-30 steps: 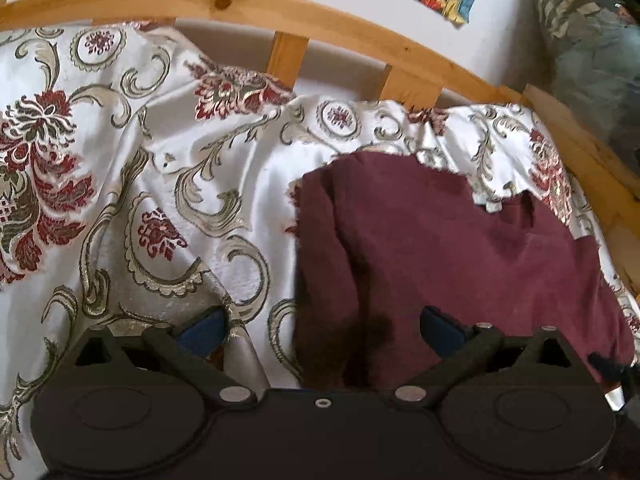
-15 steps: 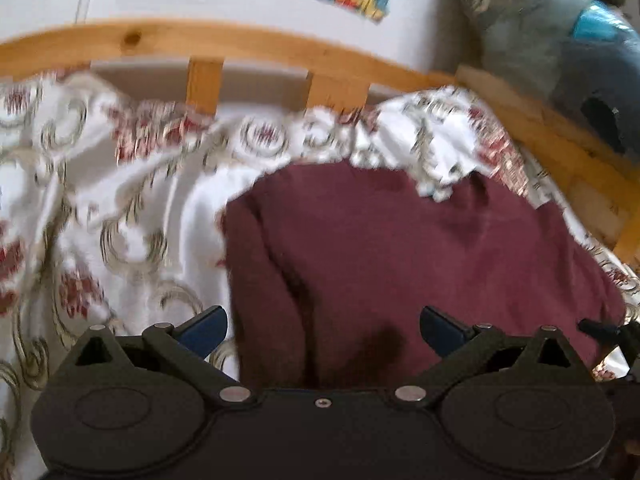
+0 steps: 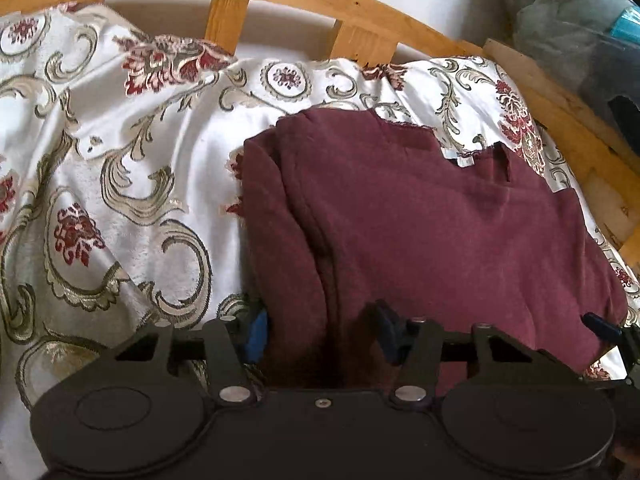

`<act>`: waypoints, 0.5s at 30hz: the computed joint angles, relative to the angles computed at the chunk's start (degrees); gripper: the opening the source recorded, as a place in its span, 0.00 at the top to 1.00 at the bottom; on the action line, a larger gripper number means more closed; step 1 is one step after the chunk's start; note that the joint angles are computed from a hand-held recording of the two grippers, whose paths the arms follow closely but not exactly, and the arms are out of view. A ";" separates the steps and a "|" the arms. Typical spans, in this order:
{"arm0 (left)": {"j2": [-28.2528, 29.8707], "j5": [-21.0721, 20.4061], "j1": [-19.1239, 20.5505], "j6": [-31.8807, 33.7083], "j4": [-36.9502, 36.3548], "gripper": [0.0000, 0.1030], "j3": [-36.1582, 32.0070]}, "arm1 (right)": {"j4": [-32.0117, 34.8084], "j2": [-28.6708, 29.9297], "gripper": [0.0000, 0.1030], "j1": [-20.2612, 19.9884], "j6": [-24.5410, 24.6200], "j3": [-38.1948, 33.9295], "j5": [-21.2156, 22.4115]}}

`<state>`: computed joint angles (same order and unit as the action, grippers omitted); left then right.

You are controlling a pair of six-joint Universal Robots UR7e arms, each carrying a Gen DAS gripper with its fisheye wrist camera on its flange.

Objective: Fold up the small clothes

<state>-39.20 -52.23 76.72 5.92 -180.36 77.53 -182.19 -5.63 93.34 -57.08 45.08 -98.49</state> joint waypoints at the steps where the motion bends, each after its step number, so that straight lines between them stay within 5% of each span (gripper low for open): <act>1: -0.08 -0.12 0.12 -0.69 0.69 0.44 -0.13 | 0.01 -0.01 0.00 0.00 0.05 0.01 0.06; 15: -0.76 0.83 -0.13 -4.90 2.54 0.44 0.31 | -0.54 -0.55 0.00 -0.25 0.54 0.98 1.04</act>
<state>-39.96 -51.40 76.59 1.02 -177.83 77.85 -182.72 -6.18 93.09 -56.54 46.07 -97.45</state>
